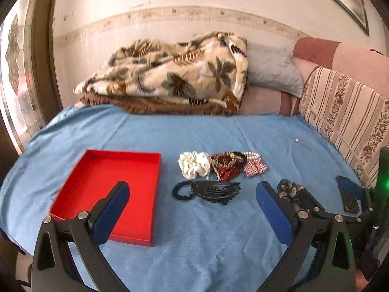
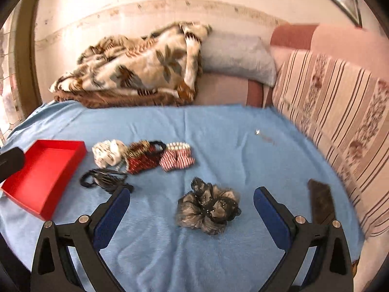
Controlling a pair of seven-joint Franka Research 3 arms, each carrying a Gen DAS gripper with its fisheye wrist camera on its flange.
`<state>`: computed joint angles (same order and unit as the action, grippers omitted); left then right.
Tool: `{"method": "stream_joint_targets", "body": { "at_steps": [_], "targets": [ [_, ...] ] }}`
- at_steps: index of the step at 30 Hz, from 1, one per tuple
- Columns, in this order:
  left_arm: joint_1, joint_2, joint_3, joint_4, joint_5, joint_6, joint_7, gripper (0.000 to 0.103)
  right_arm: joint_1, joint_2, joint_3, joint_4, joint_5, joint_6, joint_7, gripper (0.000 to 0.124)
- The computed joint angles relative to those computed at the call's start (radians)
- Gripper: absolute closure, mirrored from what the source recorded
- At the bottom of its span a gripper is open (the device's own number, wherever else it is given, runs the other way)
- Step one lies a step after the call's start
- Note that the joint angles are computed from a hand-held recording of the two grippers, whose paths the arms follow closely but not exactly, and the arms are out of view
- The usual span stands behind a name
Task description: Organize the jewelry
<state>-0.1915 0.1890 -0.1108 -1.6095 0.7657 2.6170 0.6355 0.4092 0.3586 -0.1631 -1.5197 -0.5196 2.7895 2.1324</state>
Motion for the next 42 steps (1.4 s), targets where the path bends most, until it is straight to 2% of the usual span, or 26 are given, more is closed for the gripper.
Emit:
{"method": "stream_joint_targets", "body": {
  "at_steps": [7, 12, 26, 32, 42],
  "targets": [
    [-0.004, -0.102, 0.0, -0.093, 0.217, -0.016, -0.161, 0.0, 0.031, -0.101, -0.023, -0.104, -0.147, 0.031, 0.157, 0.021],
    [0.019, -0.161, -0.026, -0.153, 0.35, -0.015, -0.266, 0.0, 0.037, -0.15, -0.021, -0.139, -0.339, 0.04, 0.326, 0.021],
    [0.083, -0.254, -0.077, -0.245, 0.512, 0.008, -0.48, 0.0, -0.052, -0.232, 0.074, -0.196, -0.746, 0.068, 0.709, 0.021],
    [0.089, -0.258, -0.088, -0.252, 0.513, 0.008, -0.475, 0.0, -0.094, -0.241, 0.122, -0.202, -0.789, 0.059, 0.746, 0.021],
    [0.083, -0.235, -0.084, -0.247, 0.445, 0.011, -0.402, 0.0, -0.112, -0.241, 0.141, -0.21, -0.786, 0.038, 0.758, 0.021]
  ]
}}
